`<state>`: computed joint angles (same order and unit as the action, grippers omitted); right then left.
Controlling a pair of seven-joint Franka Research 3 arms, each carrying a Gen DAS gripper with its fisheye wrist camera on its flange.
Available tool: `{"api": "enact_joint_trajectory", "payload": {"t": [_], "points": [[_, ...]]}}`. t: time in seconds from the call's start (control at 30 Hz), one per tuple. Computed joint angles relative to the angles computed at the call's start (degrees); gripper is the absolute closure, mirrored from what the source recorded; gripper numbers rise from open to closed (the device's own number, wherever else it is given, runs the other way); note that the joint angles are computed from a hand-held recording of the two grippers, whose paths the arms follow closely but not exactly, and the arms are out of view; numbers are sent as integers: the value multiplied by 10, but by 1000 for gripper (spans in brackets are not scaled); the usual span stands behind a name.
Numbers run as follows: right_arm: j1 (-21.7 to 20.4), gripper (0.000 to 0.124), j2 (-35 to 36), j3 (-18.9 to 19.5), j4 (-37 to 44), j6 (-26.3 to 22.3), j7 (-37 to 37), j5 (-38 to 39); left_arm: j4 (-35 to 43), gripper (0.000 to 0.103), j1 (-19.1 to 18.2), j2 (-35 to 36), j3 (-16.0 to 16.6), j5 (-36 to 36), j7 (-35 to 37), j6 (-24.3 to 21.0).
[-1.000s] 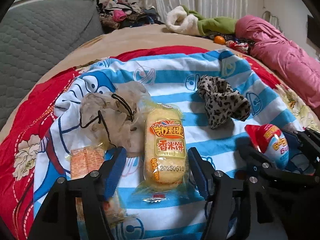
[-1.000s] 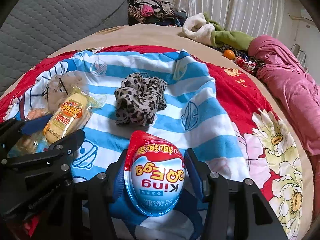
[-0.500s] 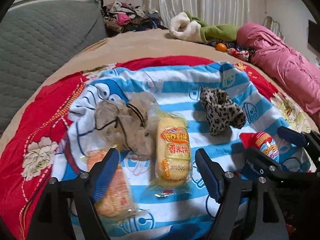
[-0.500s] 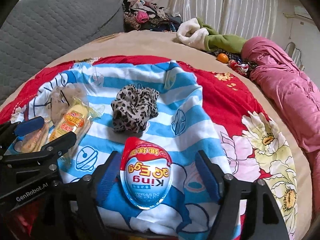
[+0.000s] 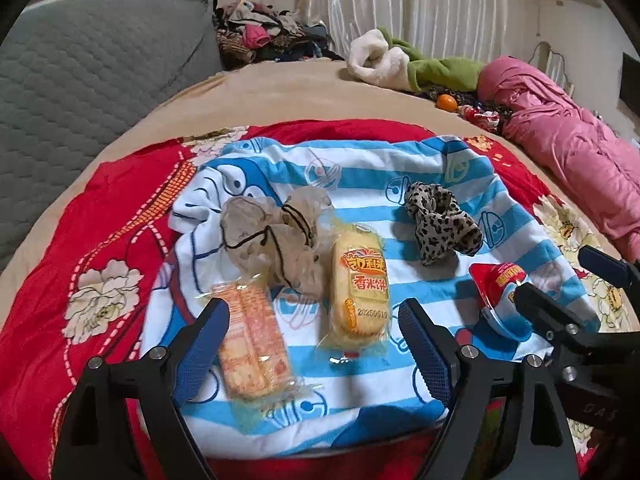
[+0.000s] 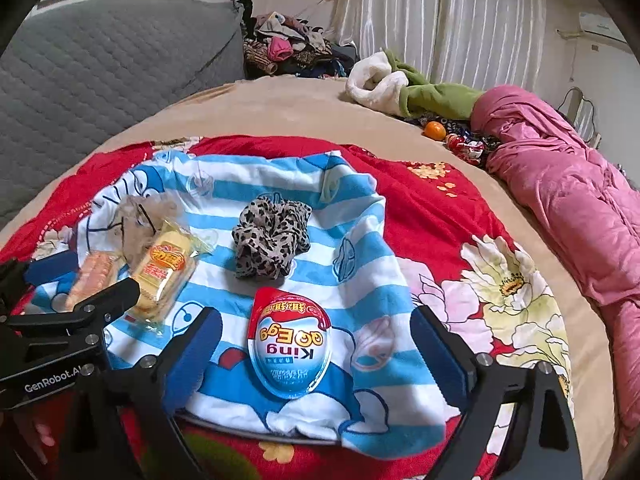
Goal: Organize objects
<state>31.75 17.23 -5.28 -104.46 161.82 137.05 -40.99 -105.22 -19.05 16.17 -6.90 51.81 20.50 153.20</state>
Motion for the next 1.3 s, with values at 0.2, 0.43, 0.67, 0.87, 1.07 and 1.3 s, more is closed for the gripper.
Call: {"api": "enact_joint_trajectory", "payload": {"t": [0.2,0.43,0.67,0.87,1.07,1.3], "points": [[-7,22,-26,6,-29,18,11,5,-29,0,3,-31,-2,16,-27,6],[-16,22,-55,17,-56,35,22,1,-53,0,13,-63,-16,20,-30,-1],[-25,22,-90,30,-74,42,67,-49,-78,0,23,-101,-29,23,-48,-9],[-44,22,-118,55,-83,40,101,-95,-93,0,25,-137,-44,90,-103,-39],[-62,22,-151,84,-95,33,140,-151,-115,0,38,-175,-59,84,-110,-42],[-89,22,-189,121,-108,29,179,-191,-138,0,53,-220,-79,87,-123,-54]]}}
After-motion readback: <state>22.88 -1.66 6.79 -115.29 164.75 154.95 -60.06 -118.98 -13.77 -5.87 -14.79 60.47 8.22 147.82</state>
